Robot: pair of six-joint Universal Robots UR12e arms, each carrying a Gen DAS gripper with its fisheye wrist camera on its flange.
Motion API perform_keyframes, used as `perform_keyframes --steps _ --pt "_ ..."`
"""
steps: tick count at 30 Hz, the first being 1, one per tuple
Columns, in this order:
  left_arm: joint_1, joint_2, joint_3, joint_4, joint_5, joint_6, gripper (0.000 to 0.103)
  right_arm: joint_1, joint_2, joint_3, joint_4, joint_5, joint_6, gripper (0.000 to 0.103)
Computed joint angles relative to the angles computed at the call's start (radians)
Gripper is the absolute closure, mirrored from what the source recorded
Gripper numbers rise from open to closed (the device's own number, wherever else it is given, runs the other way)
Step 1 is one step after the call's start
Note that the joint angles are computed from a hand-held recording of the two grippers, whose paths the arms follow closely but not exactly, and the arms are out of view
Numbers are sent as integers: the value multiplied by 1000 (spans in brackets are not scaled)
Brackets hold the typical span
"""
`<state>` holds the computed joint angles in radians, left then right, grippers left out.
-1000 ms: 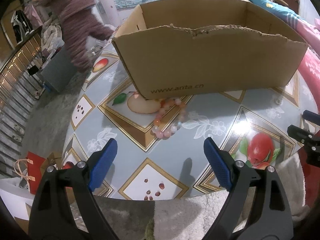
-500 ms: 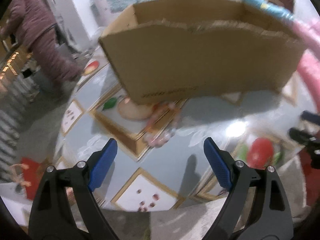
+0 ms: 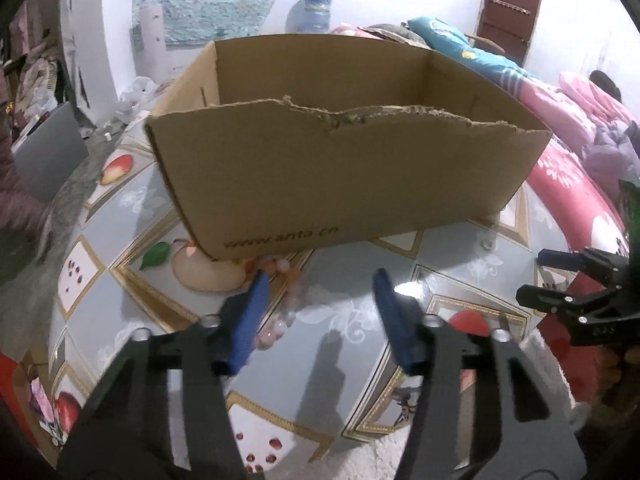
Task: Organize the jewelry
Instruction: 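Lower the open left tool onto the pink bead bracelet, then close the left tool on the pink bead bracelet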
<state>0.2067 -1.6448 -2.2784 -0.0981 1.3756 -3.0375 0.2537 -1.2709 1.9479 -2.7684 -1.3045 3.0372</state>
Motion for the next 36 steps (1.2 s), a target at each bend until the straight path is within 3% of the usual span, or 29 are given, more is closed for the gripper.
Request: perform_keyframes --steps 8,11,12,18,24,31,36 --pt "-6 -26 40 -108 47 -12 79 -13 -4 9 -12 38 11 20" --pt "-3 -31 39 -95 50 -27 92 -22 -6 12 -18 64 26 20" --pt "-2 -31 37 -92 49 -30 94 -24 -7 13 -25 67 30 26" --pt "4 -21 21 -86 -34 -18 94 -27 -7 14 -89 88 19 51" --pt "-2 -16 1 -67 -115 -15 94 1 18 -17 -107 74 -54 65" --pt "6 -18 0 -70 -152 -16 94 23 60 -60 -64 30 -3 75" --pt "13 -24 6 -79 -169 -17 94 38 62 -53 -98 -14 -4 81"
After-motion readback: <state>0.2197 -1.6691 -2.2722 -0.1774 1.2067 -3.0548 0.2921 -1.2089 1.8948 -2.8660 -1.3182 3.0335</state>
